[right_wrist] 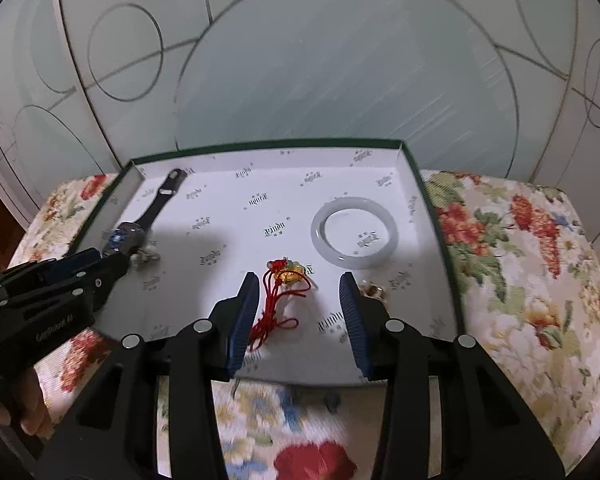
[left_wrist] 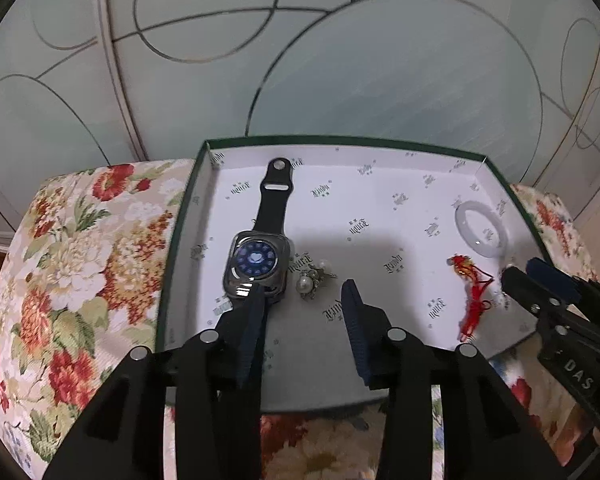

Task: Organize jewelry
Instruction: 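Open both tools to drop the earring and tassel into the box, withdraw, then grasp the dark red bead bracelet with the right tool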

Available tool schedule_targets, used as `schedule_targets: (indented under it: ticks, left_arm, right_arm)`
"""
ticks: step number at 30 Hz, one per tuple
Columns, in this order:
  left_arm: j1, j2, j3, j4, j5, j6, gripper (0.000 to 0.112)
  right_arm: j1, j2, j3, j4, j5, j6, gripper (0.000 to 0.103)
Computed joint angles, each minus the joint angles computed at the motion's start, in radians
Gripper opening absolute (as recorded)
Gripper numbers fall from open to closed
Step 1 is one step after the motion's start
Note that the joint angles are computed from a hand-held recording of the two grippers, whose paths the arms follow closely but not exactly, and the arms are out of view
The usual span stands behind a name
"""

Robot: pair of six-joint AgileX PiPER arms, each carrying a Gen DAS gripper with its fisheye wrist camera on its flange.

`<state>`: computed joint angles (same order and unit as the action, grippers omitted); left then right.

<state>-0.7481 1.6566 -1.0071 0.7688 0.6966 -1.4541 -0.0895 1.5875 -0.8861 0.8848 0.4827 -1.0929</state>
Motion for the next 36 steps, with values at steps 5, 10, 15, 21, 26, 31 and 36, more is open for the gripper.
schedule_targets:
  ticks: [5, 10, 15, 21, 26, 31, 36]
  left_arm:
    - [-0.056, -0.078, 0.053, -0.013, 0.042, -0.027, 0.041]
    - [-0.138, -0.142, 0.126, 0.005, 0.084, -0.106, 0.041]
    - [-0.237, -0.190, 0.165, 0.014, 0.169, -0.174, 0.041]
    - [-0.312, -0.245, 0.200, 0.007, 0.219, -0.237, 0.041]
    - [-0.375, -0.271, 0.237, -0.001, 0.247, -0.303, 0.041]
    - [-0.414, -0.280, 0.276, -0.022, 0.251, -0.359, 0.041]
    - [-0.448, -0.285, 0.298, -0.027, 0.255, -0.403, 0.041]
  right_arm:
    - [-0.072, -0.113, 0.060, -0.010, 0.083, -0.021, 0.042]
    - [-0.137, -0.223, 0.143, -0.044, 0.163, -0.035, 0.042]
    - [-0.190, -0.332, 0.236, -0.084, 0.234, -0.046, 0.042]
    - [-0.237, -0.512, 0.349, -0.143, 0.365, -0.035, 0.046]
    - [-0.209, -0.652, 0.436, -0.194, 0.424, -0.003, 0.052]
    - [-0.106, -0.713, 0.501, -0.243, 0.385, 0.081, 0.061]
    - [-0.007, -0.713, 0.543, -0.283, 0.301, 0.156, 0.063]
